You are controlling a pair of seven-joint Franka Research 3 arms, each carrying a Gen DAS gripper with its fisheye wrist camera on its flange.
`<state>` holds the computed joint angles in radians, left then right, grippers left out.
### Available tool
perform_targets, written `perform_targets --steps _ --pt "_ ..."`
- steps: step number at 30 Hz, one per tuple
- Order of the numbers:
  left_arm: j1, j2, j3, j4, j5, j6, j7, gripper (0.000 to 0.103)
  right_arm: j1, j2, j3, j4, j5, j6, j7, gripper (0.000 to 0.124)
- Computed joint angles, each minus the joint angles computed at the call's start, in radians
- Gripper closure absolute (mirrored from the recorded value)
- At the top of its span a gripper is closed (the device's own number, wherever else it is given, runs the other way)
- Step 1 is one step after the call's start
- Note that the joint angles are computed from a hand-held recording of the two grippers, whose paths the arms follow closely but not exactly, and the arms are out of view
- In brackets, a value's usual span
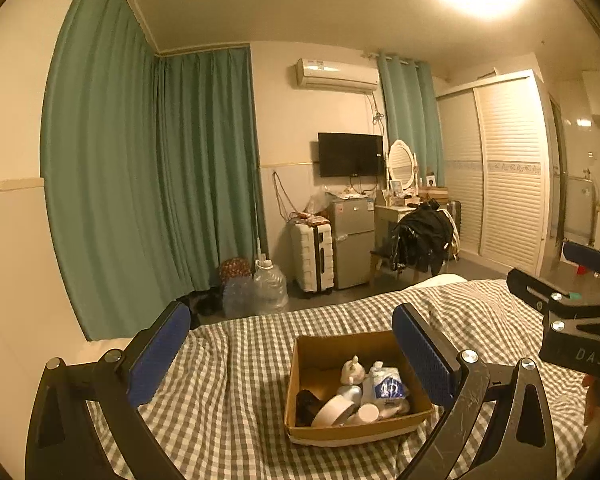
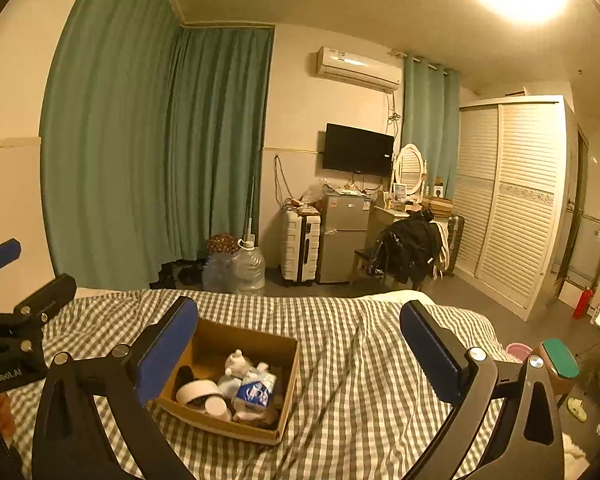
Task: Organize objects
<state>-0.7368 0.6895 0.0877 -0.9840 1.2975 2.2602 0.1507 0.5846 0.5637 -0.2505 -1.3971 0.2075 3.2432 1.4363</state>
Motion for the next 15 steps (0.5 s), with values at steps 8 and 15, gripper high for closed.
perform_targets --steps 8,15 --pt "-0.007 0.093 0.002 0.025 -0.032 -0.038 -0.054 0.0 0.023 0.077 -0.01 -0.059 0.109 0.114 -0.069 0.022" --pt "-0.005 0.136 0.019 0.0 -0.083 -0.072 -0.1 0.0 0.022 0.187 -0.003 -0.004 0.178 0.097 -0.142 0.022"
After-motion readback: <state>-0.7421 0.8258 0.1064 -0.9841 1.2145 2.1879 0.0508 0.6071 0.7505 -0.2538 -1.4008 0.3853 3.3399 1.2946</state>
